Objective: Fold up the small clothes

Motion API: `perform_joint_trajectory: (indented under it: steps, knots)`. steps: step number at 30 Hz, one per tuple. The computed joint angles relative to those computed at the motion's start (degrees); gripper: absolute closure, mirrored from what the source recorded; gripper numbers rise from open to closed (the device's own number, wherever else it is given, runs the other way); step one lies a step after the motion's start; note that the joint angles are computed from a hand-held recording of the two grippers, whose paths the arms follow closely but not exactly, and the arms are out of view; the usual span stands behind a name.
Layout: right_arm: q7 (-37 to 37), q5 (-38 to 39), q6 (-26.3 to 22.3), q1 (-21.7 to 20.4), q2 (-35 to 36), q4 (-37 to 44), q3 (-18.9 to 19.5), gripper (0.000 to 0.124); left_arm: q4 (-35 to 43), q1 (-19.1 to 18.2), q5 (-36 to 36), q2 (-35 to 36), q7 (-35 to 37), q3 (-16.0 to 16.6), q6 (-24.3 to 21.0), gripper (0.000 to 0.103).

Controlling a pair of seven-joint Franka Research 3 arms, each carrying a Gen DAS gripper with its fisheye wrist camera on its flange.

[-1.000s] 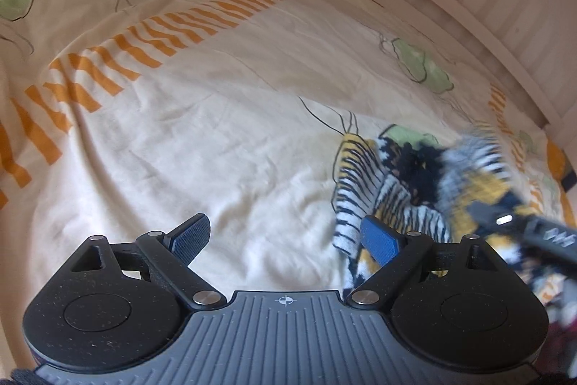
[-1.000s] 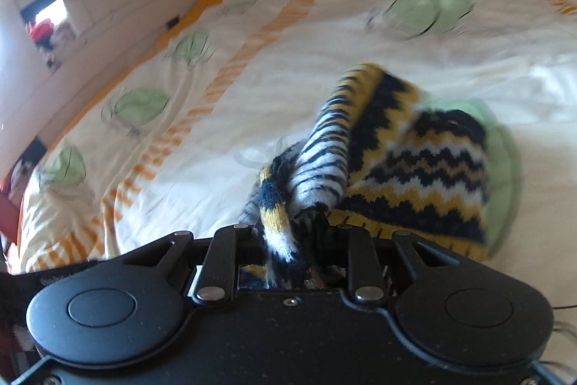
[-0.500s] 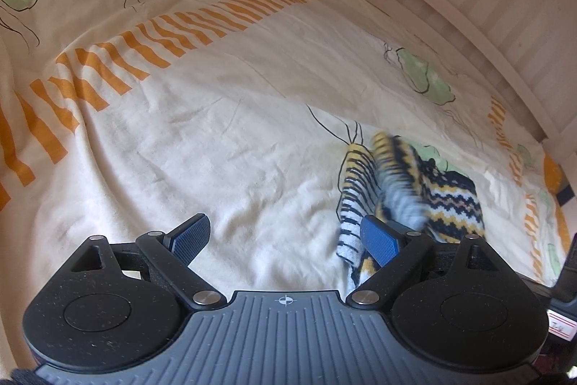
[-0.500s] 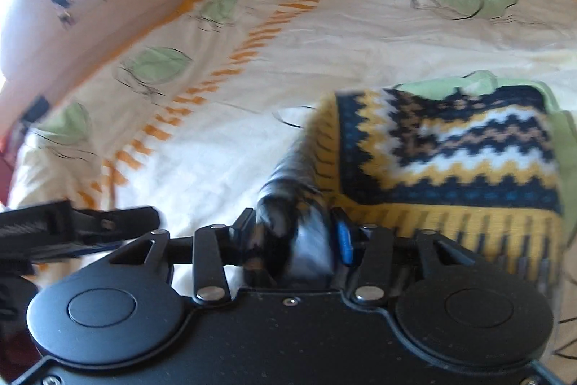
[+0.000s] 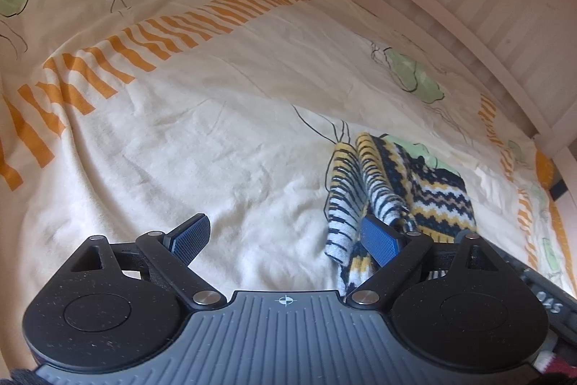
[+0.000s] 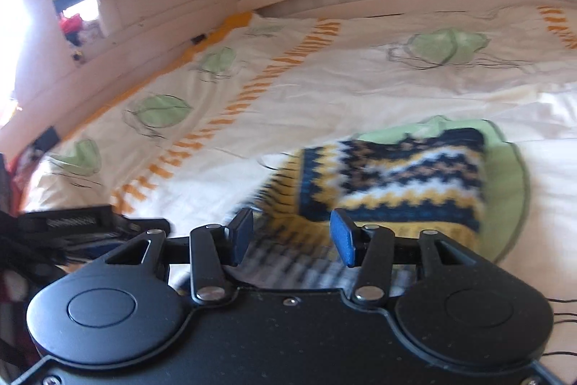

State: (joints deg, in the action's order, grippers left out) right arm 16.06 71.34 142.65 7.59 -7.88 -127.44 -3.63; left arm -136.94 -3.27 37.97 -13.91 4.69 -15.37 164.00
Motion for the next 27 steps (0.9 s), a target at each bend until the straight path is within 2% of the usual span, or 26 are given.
perform_joint_trajectory:
  steps: [5,8,12,16,19,22,25,27]
  knots:
    - [-5.6,1.6,3.0,1.6,0.8,-1.3,1.4,0.066,0.4,0.5,2.4,0.5,-0.7,-0.7,1.0,0.012]
    - [-7.7,0.6,0.3,2.4,1.0,-2.6,1.9,0.066,0.7,1.0,4.4,0.9,-2.1,-1.1,1.8,0.012]
    - [-13.5,3.1,-1.7,3.3,-0.9,-5.6,1.8,0.054,1.4,1.2,6.8,2.1,-3.3,-1.2,2.8,0.012]
    - [-15.9,1.6,-4.6,3.0,-2.6,-7.5,1.1,0.054,3.8,0.3,8.2,4.9,-2.6,-0.7,3.1,0.012]
    - [-16.3,0.3,-6.9,2.5,-3.3,-8.0,0.2,0.054,6.2,-0.7,9.8,7.4,-0.2,0.3,5.0,0.012]
    - [-16.8,-0.5,-8.0,2.0,-3.9,-8.8,-0.2,0.054,9.4,-1.8,12.1,10.2,0.7,0.8,4.0,0.012]
    - [-17.8,-1.3,-8.7,1.6,-4.7,-9.4,-0.6,0.054,11.1,-3.9,7.7,12.9,5.2,2.1,1.6,0.012]
    - [-17.8,-2.4,-10.4,1.1,-5.0,-9.2,-1.2,0.055,10.7,-4.8,1.6,13.9,8.4,3.0,-0.1,0.018]
